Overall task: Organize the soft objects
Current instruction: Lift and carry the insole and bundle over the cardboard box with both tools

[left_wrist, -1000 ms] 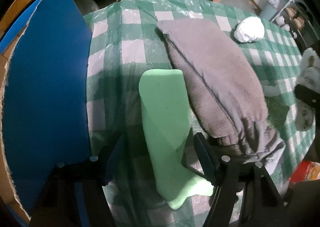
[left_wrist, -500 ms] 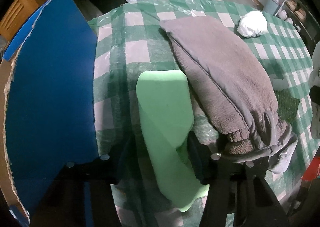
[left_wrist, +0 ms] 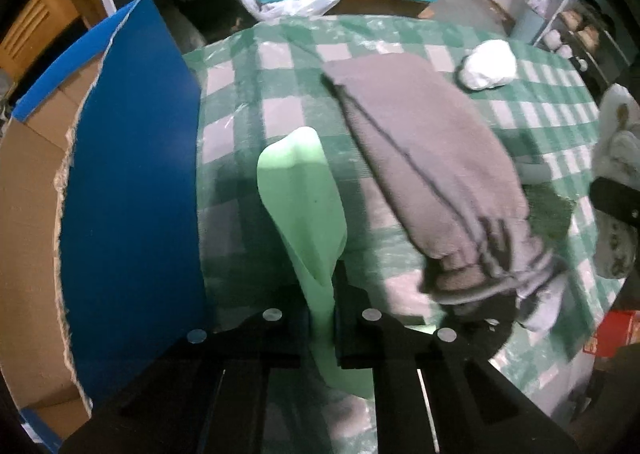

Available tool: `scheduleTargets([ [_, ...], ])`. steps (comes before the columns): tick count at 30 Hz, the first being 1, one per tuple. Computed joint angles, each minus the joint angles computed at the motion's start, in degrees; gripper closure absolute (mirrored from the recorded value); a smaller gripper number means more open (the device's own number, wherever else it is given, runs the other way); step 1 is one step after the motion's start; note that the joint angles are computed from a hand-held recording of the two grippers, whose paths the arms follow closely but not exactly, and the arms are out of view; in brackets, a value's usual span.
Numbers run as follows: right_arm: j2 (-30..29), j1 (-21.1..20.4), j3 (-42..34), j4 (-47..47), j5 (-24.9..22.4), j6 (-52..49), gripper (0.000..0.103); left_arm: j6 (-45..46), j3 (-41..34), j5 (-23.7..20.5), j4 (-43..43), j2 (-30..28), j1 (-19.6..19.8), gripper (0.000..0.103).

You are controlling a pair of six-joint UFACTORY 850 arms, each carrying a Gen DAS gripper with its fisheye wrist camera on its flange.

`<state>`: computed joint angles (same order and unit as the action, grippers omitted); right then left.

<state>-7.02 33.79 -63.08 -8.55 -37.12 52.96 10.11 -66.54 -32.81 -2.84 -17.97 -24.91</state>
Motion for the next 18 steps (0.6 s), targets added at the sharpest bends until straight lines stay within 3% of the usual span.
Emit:
scheduleTargets([
  [18, 0.4, 2.5, -3.4, -4.3, -2.6, 0.1, 0.056, 12.0, 1.7, 2.0, -10.3, 6.1, -0.1, 0.096],
])
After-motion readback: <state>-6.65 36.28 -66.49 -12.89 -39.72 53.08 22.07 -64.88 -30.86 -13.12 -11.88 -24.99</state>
